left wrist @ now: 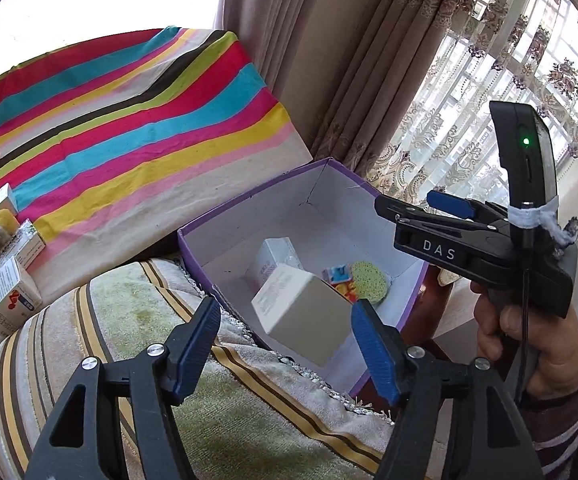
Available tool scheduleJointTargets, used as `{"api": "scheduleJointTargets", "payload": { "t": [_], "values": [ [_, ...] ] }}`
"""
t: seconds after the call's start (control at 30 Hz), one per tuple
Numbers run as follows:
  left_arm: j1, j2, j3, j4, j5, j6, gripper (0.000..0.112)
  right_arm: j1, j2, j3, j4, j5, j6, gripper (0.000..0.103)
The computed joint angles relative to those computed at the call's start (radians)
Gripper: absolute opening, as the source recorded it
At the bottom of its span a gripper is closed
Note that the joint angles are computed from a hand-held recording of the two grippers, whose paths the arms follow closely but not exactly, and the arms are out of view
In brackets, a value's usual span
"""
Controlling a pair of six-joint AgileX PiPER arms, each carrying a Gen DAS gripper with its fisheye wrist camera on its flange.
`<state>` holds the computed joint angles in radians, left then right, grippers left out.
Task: Organize objects
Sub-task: 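Release the cream box with left tool while right tool drops red box inside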
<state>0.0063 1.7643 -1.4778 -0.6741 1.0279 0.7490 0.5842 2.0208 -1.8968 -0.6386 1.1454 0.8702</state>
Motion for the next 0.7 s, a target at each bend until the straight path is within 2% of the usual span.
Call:
{"api": "scheduleJointTargets", "payload": {
  "t": [0.23,0.37,0.5,0.7],
  "values": [
    [0.015,-0.014,0.000,-0.013,-0.023,0.012,0.072,0.010,0.014,-0.027,-0.002,0.009,-0.022,0.077],
    [0.022,-0.054,0.027,-0.021,-0.075,0.020,0.084,0.015,0.017,-0.037,0.000,0.013,-0.027,0.078],
    [0.015,-0.082,0.044,0.016,-0.136,-0.013,0.084,0.018,0.016,-0.039,0.006,0.009,-0.033,0.079],
    [0.047,-0.105,0.069,-0.043,-0.134,0.087,0.085,0.035,0.010,-0.028,-0.006,-0.015,-0.020,0.082]
  ]
}}
